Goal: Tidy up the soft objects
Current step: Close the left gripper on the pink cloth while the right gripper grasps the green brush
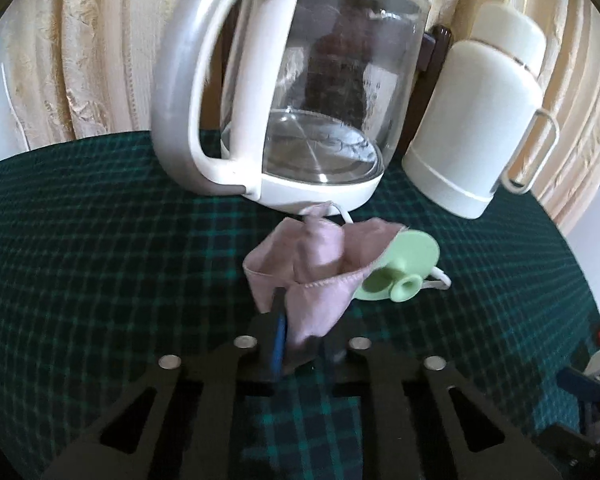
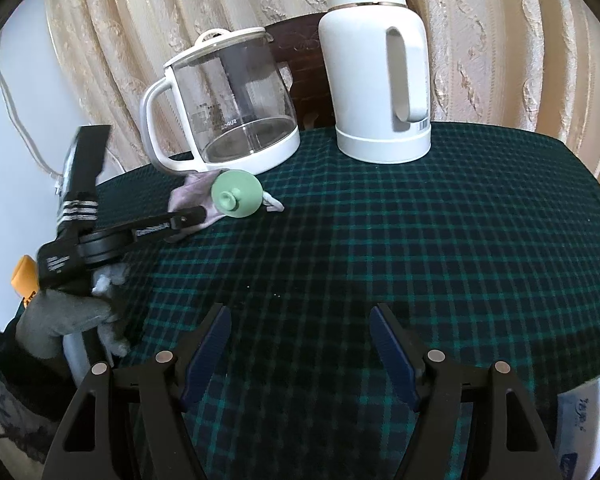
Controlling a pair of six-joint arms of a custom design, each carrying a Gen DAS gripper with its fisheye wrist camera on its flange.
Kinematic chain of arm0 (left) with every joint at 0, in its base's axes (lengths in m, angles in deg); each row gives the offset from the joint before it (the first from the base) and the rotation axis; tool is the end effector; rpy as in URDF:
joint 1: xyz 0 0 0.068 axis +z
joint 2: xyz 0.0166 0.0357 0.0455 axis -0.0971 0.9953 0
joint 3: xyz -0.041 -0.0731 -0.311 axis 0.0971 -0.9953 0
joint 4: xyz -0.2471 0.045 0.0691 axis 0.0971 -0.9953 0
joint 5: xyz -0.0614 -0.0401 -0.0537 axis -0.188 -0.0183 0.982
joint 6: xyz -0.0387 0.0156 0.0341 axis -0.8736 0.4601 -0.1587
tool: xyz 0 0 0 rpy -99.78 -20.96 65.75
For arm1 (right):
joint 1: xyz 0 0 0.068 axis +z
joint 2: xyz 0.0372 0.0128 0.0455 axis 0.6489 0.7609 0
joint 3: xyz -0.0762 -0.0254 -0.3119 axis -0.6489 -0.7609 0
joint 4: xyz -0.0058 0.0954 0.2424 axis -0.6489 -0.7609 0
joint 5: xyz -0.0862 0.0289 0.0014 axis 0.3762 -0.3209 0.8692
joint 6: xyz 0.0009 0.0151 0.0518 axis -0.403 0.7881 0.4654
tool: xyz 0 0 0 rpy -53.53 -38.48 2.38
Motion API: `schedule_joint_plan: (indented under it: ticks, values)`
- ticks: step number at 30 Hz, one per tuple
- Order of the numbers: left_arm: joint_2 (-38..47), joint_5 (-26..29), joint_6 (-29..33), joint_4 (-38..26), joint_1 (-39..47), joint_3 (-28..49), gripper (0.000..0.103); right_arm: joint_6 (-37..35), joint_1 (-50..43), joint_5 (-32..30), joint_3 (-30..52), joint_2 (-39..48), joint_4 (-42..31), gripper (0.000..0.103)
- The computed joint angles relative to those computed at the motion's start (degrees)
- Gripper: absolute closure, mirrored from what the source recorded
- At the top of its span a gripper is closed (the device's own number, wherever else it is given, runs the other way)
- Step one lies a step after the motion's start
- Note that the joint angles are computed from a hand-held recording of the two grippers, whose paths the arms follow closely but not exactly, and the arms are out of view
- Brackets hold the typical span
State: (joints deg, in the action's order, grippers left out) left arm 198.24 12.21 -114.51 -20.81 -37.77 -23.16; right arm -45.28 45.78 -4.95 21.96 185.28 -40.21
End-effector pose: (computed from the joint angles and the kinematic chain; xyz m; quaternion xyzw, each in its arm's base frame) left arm 0.3158 -0.1841 0.0985 -0.1207 0.9223 -0.0546 0.3630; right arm 0.2842 0.0415 0.1219 -0.1972 0.9081 0.1880 0.3180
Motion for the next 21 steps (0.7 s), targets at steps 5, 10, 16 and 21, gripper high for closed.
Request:
schedule_joint_plan:
  ticks: [5, 10, 16, 21]
  values:
    - [-4.62, -2.10, -1.19, 2.71, -2.07, -4.39, 0.096, 0.72, 0.99, 0.40, 1.07, 1.73, 0.35, 0.028]
    - [-11.42, -5.00, -1.84, 2.17, -4.80, -7.46, 0.096, 1.19, 2.40, -0.01, 1.54, 2.20, 0.78, 0.028]
    - [-19.18, -8.25, -2.30, 0.31, -6.43, -9.74, 0.096, 1.36, 4.86, -0.50, 2.84, 3.46, 1.38, 0.028]
    - [-24.39, -10.35, -3.16, -1.71, -6.18, -11.14, 0.096, 1.03, 8.39, 0.30, 5.43, 5.85, 1.79, 0.027]
